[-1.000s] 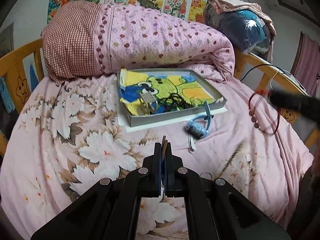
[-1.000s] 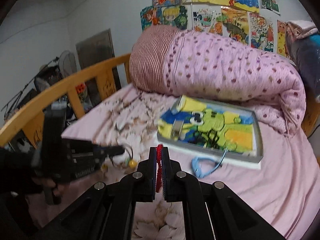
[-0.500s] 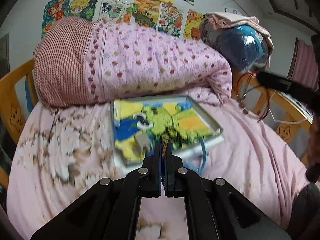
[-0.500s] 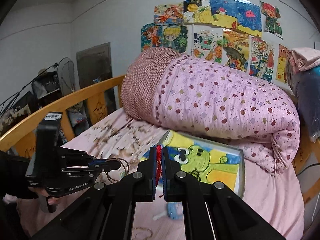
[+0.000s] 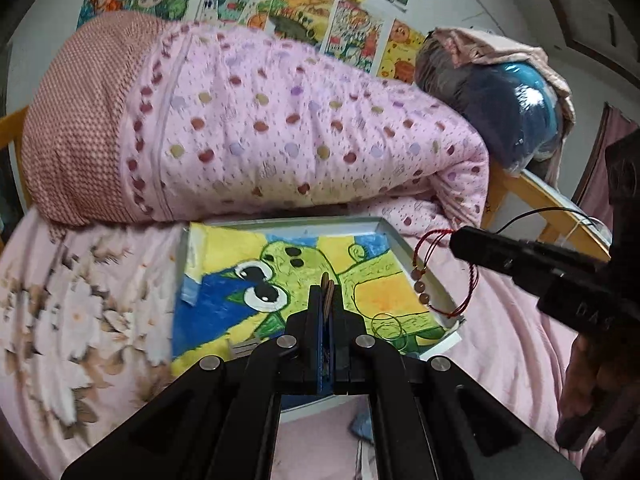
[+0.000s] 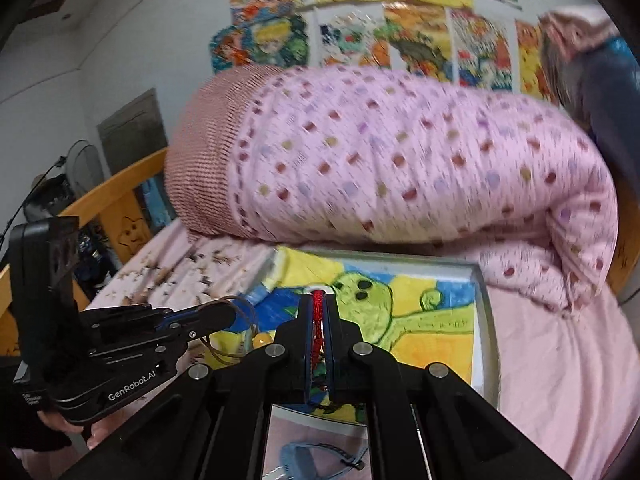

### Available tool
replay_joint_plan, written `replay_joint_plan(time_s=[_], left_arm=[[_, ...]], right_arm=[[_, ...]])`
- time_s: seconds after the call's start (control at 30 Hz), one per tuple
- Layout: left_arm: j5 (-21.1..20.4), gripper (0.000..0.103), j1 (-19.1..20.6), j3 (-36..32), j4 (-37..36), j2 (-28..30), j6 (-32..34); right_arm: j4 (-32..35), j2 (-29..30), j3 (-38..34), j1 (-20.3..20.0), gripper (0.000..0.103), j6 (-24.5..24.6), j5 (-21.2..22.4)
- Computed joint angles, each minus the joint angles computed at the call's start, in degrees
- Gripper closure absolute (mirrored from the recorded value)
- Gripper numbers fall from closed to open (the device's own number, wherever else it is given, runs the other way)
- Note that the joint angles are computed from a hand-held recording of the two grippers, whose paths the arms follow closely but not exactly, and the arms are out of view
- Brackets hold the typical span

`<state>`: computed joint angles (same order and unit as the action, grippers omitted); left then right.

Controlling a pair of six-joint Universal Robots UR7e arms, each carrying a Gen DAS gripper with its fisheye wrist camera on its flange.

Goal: Organize jewelry
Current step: 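Lower both tools over the tray and open them to drop the items, then withdraw both tools from the tray toward the gold chain with rings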

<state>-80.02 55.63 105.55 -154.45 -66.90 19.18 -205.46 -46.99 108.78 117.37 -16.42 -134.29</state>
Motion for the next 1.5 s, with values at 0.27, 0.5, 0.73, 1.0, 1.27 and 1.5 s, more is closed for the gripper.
replay_joint_plan(time_s=[0.27, 0.5, 0.73, 1.0, 1.27, 1.5], left_arm=[[1.9, 0.102, 0.8, -1.1, 0.1, 5.3, -0.8], [2.5, 0.102, 1.2, -1.7, 0.8, 8.1, -1.0], [2.8, 0.102, 1.8, -2.3, 1.9, 9.6, -2.5], [1.2, 0.061, 2.2, -2.6, 3.5, 9.3, -6.1], [2.2, 0.042, 0.5, 0.4, -0.1, 5.5, -6.5], [2.6, 0.022, -1.4, 5.0, -4.2, -0.2, -6.9]], right_arm=[[-0.8, 0.1, 2.6, -6.2, 0.098, 3.5, 2.0], [0.3, -0.4, 4.3, -9.5, 0.097, 5.9, 2.8], [0.9, -1.4, 6.5, -11.2, 0.097, 7.9, 3.0], [-0.3, -3.0, 8.5, -11.0, 0.070, 8.9, 1.3], [-5.9, -3.7, 10.5, -7.8, 0.039, 6.9, -2.0], [-13.7, -3.2, 12.4, -2.6, 0.022, 3.2, -4.1]])
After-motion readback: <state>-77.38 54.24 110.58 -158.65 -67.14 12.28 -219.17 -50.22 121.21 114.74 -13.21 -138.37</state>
